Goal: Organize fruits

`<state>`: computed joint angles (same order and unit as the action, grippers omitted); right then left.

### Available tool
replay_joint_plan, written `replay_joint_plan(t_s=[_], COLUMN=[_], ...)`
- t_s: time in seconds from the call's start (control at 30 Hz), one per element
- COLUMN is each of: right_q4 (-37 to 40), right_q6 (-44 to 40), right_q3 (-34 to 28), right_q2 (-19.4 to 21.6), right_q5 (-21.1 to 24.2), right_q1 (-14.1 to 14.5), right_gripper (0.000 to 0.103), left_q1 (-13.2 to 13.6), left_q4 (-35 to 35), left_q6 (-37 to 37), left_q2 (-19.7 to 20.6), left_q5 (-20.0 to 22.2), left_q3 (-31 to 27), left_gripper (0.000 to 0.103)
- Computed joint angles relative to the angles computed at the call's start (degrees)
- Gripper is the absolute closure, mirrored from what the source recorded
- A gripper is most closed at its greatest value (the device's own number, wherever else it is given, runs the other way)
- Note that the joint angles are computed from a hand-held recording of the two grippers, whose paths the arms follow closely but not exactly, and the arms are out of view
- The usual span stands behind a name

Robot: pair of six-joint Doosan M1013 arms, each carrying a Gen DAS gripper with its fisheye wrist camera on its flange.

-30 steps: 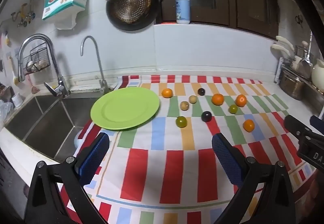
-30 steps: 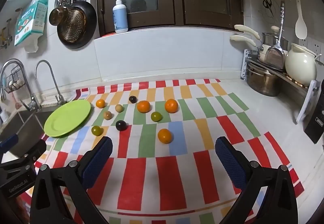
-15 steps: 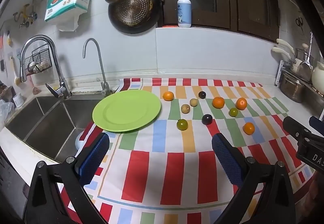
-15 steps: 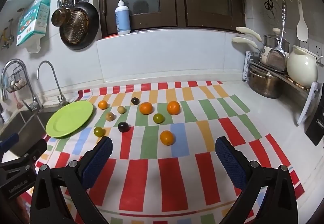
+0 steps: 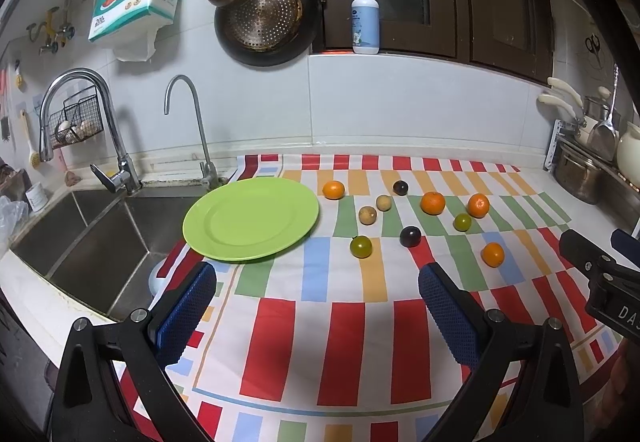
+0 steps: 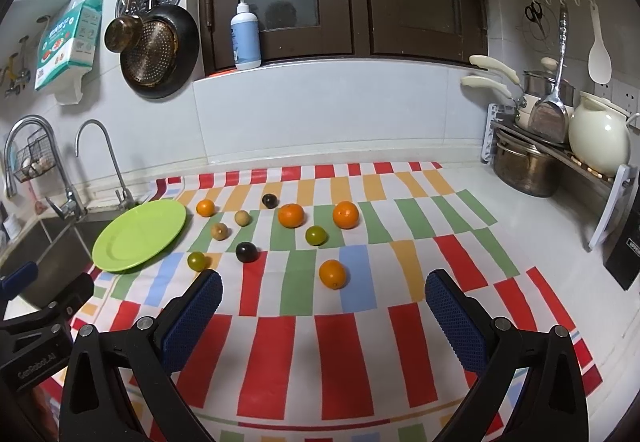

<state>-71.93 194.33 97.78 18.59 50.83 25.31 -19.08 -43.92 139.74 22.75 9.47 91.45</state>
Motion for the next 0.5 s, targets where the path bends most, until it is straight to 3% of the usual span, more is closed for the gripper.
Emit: replay_joint_plan(t_s=[0.5], right_q4=[-0.2], right_q6=[-0.1], right_q3=[-0.3], right_q2=[0.2], right_q5=[0.0], right_q1=[-0.2], right_gripper=[0.000], left_q1=[-0.3], left_q4=[2.3], left_q6=[-2.2], left_q2=[0.7], left_q5=[0.4], left_q3=[-1.2], left_gripper=[0.000])
